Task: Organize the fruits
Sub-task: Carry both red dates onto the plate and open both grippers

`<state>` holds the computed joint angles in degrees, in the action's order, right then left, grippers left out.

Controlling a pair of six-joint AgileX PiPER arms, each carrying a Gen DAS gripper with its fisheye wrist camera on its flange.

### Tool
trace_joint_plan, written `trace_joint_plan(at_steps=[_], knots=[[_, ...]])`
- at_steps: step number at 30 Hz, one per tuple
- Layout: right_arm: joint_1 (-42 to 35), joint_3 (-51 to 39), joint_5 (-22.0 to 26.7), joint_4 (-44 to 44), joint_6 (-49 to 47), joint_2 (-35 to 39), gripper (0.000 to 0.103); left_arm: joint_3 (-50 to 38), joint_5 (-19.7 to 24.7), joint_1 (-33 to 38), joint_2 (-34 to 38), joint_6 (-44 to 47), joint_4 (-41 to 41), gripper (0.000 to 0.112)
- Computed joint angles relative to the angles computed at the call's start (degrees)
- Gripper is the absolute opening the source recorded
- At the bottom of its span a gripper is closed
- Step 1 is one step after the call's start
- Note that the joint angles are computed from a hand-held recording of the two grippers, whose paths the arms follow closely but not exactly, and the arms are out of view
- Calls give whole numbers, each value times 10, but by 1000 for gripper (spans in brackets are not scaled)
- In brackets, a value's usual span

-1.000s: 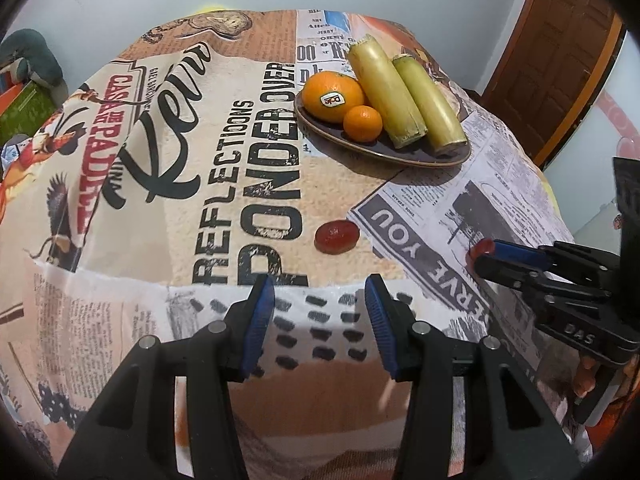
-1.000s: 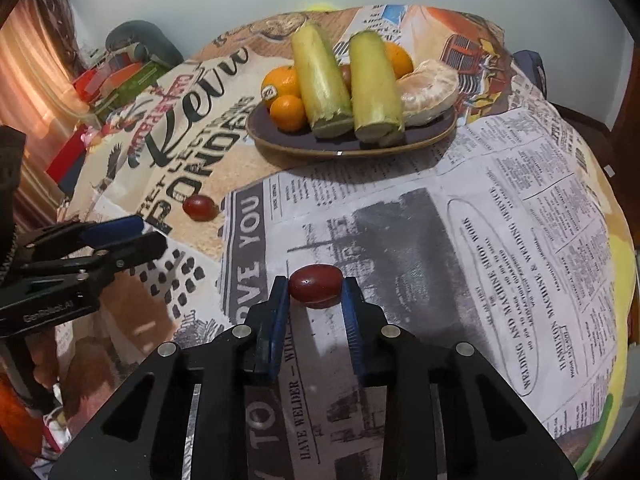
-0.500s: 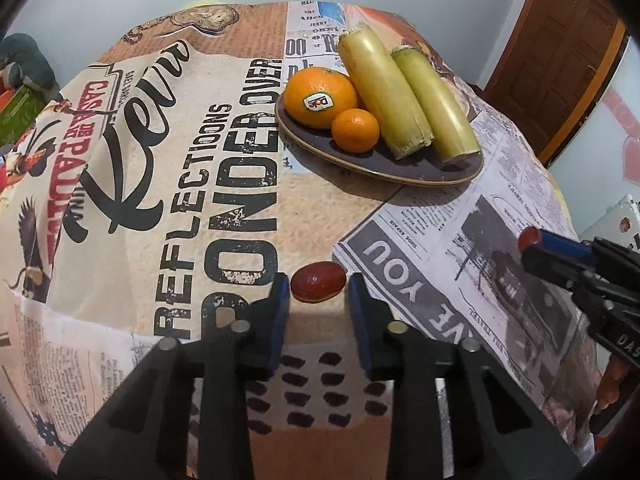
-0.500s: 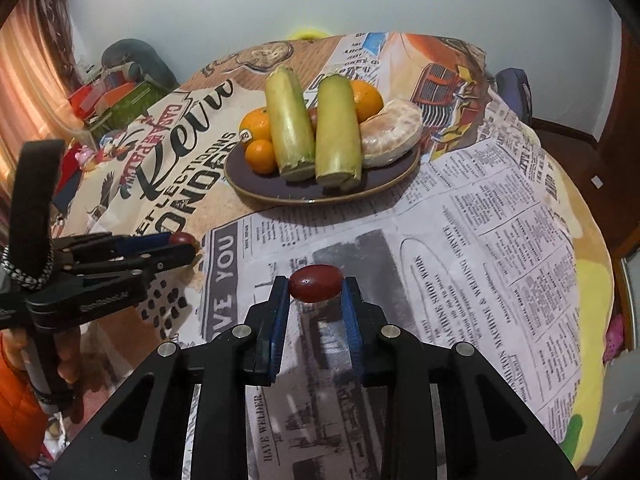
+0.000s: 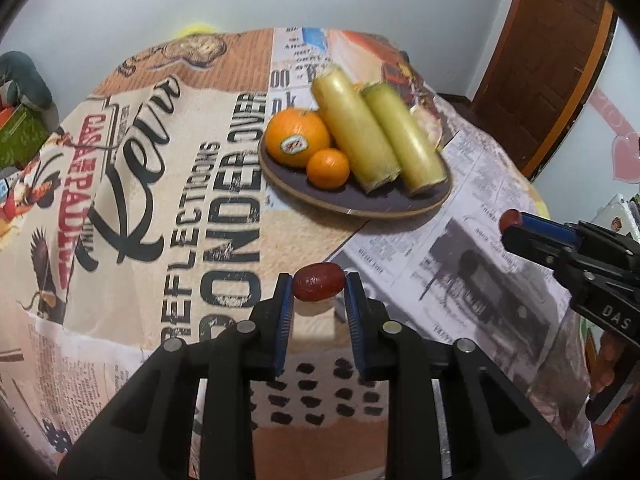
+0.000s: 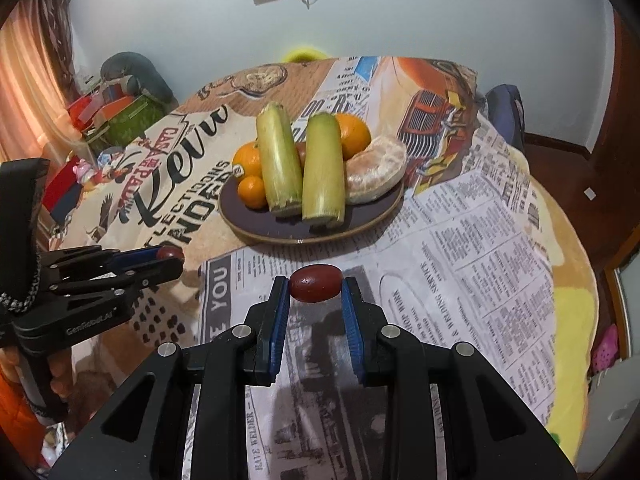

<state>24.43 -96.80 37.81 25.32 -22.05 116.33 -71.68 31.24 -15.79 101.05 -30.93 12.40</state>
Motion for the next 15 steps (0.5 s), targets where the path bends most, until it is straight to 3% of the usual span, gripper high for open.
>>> trace_joint_plan(at_steps=[15], knots=[[-10,-130,25,-33,22,57,24,-108,16,1,45,20,-7,26]])
